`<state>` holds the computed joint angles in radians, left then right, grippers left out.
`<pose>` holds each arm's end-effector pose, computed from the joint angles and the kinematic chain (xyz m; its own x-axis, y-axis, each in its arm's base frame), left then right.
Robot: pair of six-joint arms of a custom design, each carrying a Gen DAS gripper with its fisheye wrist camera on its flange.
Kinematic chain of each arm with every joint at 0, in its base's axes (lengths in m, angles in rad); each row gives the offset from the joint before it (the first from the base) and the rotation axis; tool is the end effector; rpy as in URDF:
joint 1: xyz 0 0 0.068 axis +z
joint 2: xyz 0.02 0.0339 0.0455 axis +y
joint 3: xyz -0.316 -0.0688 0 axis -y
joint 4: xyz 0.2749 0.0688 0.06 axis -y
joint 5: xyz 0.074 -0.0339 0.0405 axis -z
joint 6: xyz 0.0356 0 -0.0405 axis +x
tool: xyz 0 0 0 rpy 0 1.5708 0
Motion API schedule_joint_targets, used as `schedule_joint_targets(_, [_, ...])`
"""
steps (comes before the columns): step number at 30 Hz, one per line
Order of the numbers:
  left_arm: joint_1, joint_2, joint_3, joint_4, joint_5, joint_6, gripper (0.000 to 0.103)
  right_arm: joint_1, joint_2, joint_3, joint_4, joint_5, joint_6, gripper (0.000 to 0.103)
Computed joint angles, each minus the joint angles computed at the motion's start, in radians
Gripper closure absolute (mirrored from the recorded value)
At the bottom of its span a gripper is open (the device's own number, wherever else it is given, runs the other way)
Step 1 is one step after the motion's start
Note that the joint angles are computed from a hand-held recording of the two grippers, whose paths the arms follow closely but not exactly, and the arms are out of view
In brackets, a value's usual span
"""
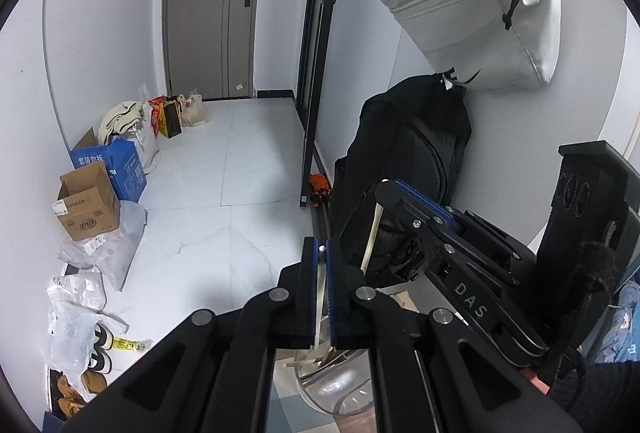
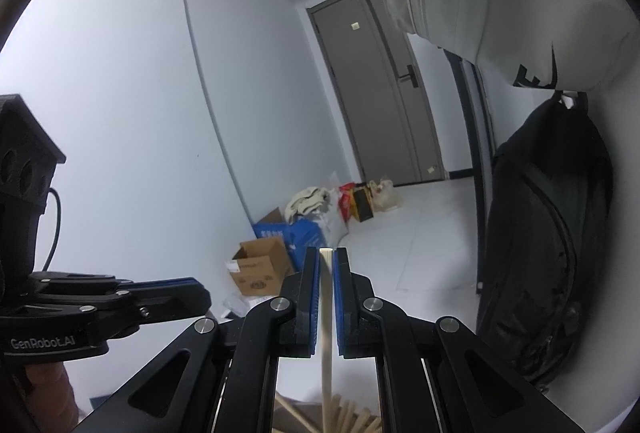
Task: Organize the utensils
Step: 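Lift both held chopsticks up over the white holder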
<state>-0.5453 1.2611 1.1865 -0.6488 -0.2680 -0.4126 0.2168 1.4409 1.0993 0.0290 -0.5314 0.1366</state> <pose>0.2473 -0.1390 0.3821 -0.6510 -0.0574 -0.7569 0.0758 0.9872 -0.1400 0.3455 0.0946 0.3591 -0.3869 0.0350 -0.9215 -0.6093 0.7403 0.2840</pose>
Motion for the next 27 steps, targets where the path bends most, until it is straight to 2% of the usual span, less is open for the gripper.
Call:
schedule_joint_targets(14, [0.022, 0.028, -0.046, 0.047, 0.099, 0.011, 0.103, -0.062, -0.013, -0.022, -0.084, -0.091, -0.059, 0.097])
schedule_joint_targets(24, [0.103, 0.03, -0.083, 0.094, 0.289, -0.027, 0.103, -0.108, 0.011, -0.011, -0.218, -0.185, -0.127, 0.096])
schedule_joint_targets(27, [0.093, 0.04, -0.078, 0.082, 0.273, -0.032, 0.103, -0.115, 0.017, -0.009, -0.246, -0.201, -0.135, 0.096])
